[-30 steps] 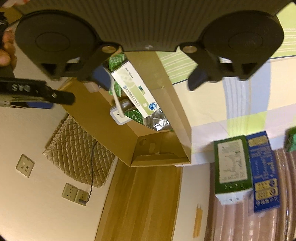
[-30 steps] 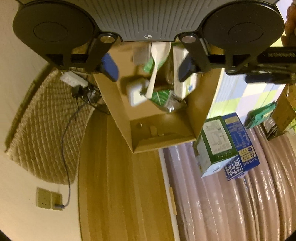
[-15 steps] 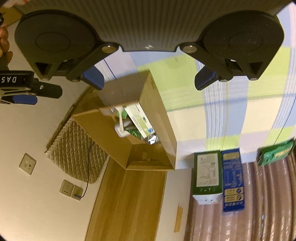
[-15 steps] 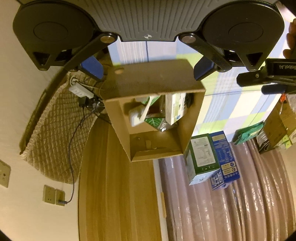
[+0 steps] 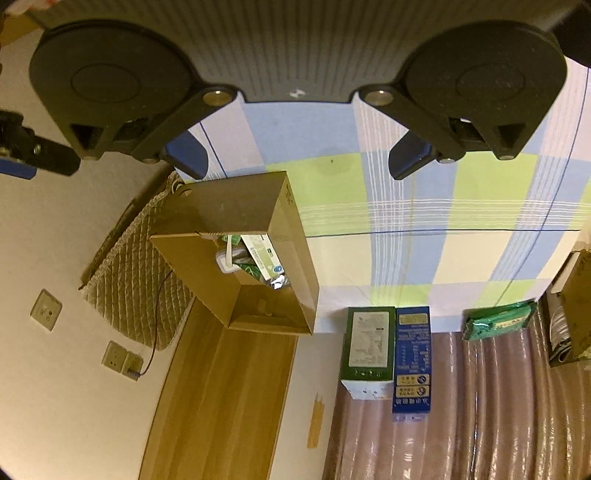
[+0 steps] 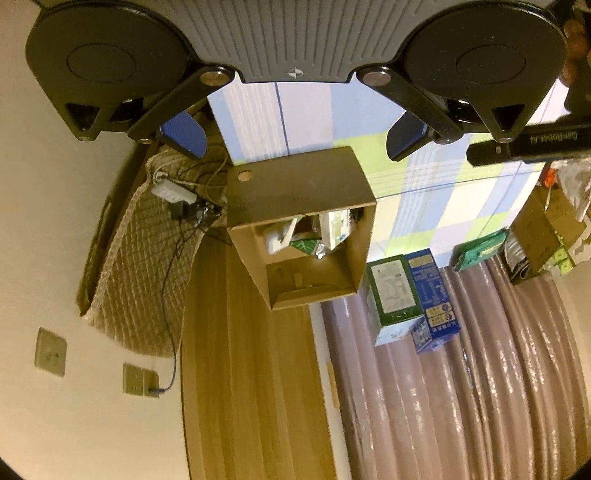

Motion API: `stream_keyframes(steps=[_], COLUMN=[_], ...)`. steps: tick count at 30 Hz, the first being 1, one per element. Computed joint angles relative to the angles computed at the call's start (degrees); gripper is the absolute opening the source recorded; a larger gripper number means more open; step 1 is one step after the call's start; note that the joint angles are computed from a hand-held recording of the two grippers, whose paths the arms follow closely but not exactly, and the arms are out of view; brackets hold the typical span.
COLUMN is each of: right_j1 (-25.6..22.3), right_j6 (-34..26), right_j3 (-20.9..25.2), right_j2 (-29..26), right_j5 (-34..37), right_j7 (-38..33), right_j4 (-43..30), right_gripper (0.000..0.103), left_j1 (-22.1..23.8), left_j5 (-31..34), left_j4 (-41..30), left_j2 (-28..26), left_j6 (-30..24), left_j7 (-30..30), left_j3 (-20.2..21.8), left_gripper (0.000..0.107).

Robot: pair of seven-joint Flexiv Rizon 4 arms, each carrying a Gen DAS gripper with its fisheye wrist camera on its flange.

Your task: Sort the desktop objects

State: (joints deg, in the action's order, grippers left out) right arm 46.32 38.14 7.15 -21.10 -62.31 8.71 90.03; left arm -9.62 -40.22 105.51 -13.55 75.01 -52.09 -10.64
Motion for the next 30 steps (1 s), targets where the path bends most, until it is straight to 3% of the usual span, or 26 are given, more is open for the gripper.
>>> stream_keyframes(steps=[5, 21, 30], right_j1=[1.50, 2.85, 3.13], right_j6=[-2.59, -1.11, -1.13], right_j3=[0.25, -0.43, -0.67], right_j2=[-0.32, -2.32, -2.53], right_j5=[-0.62, 0.71, 0.98], right_j7=[-3.16, -4.70, -4.44], right_j4=[-1.47, -3.24, -3.02], right_gripper=[0.101, 0.101, 0.101], left_j1=[-0.09, -1.19, -1.13], left_j5=[-2.17, -4.28, -9.29], left_j4=[1.38, 3.18, 3.74], left_j2=[1.58, 3.01, 3.09], left_j6=[1.06, 1.42, 1.20], left_j7=[2.10, 3.43, 6.48], left_j3=[-0.44, 0.96, 0.27], left_gripper=[0.102, 0.102, 0.102])
